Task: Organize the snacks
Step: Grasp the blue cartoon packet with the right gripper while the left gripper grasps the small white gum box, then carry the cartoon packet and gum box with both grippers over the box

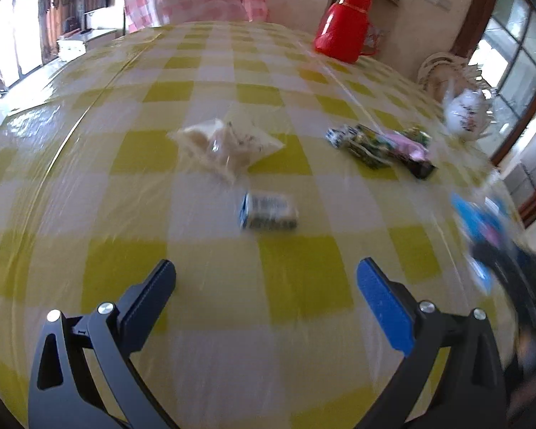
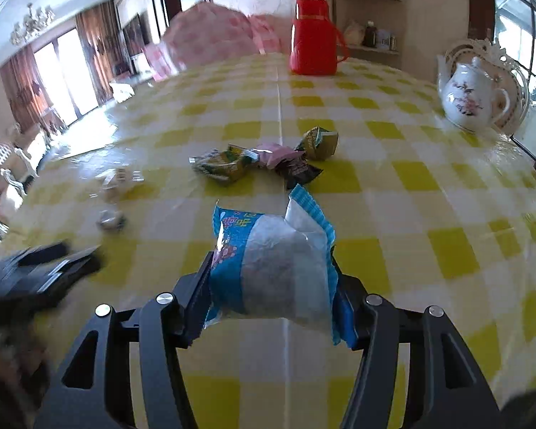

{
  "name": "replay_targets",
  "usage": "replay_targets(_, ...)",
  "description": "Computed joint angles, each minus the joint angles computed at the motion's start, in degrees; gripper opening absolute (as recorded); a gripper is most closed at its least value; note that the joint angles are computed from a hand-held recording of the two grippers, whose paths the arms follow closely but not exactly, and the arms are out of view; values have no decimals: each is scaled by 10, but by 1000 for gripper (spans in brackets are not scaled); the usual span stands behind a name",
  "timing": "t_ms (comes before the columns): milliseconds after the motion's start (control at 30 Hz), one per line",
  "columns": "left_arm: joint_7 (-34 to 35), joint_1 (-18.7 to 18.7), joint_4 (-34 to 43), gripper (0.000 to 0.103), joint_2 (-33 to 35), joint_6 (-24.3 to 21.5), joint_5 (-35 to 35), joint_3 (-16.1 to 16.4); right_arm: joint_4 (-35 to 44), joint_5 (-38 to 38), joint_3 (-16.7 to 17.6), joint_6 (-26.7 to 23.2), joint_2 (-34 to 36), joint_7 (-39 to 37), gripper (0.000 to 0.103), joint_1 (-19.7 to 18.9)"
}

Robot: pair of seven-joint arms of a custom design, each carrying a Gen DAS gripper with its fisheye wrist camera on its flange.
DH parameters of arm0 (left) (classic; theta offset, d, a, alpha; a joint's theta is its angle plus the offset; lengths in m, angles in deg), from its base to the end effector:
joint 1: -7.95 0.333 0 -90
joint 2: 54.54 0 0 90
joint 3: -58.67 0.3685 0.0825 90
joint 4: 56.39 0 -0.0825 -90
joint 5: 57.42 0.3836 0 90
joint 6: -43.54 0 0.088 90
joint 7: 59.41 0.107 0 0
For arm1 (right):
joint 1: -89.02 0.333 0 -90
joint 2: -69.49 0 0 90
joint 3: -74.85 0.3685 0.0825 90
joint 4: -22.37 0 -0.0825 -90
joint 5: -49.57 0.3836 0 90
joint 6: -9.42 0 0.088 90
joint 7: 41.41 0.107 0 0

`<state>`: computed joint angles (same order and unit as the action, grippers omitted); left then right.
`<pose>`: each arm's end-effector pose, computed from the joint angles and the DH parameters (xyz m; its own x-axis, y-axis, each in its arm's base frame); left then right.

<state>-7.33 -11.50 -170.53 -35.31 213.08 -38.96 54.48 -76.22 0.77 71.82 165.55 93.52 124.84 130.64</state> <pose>0.6040 -0.2825 0.4144 -0.0935 -0.9790 0.1813 -0.8209 -0.0272 -0.5704 0.5405 0.4744 0.4471 0.0908 -0.9895 -0.1128 -0.7192 0.0132 -0.6947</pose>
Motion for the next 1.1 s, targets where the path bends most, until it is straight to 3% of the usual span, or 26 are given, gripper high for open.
replay_targets(100,-27,-23,60,101,30,-52,16,21,-46,-58,-20,53,-30,92,58,23)
replay_targets(133,-36,-39,82,96,38,-91,38,34,-54,-82,-25,64,-36,121,58,28)
replay_targets(167,-57,-55,94,60,40,-120,69,48,-61,-108,-28,74,-41,155,58,34)
replay_targets(200,-65,-57,98,32,36,-135,93,47,-67,-135,-30,80,-46,188,58,39)
replay_targets(300,52,16,65,34,18,-105,4,-37,-81,-218,-33,85,-62,284,58,52)
replay_targets(467,88,38,-12,34,-38,-31,-25,-51,-94,-277,-6,69,-78,360,58,46)
replay_targets(667,170,60,-105,34,-109,32,-85,-83,-94,-276,47,35,-78,353,58,25)
replay_targets(767,161,43,-156,34,-145,64,-58,-68,-91,-285,67,25,-77,356,58,22)
replay_targets(833,120,33,-184,34,-168,82,3,-50,-86,-286,78,9,-74,350,58,28)
replay_targets(967,59,69,-249,34,-221,119,98,-61,-70,-273,91,-7,-64,330,58,39)
replay_targets(1100,155,25,-318,34,-277,140,9,-4,-32,-255,96,-18,-42,292,58,61)
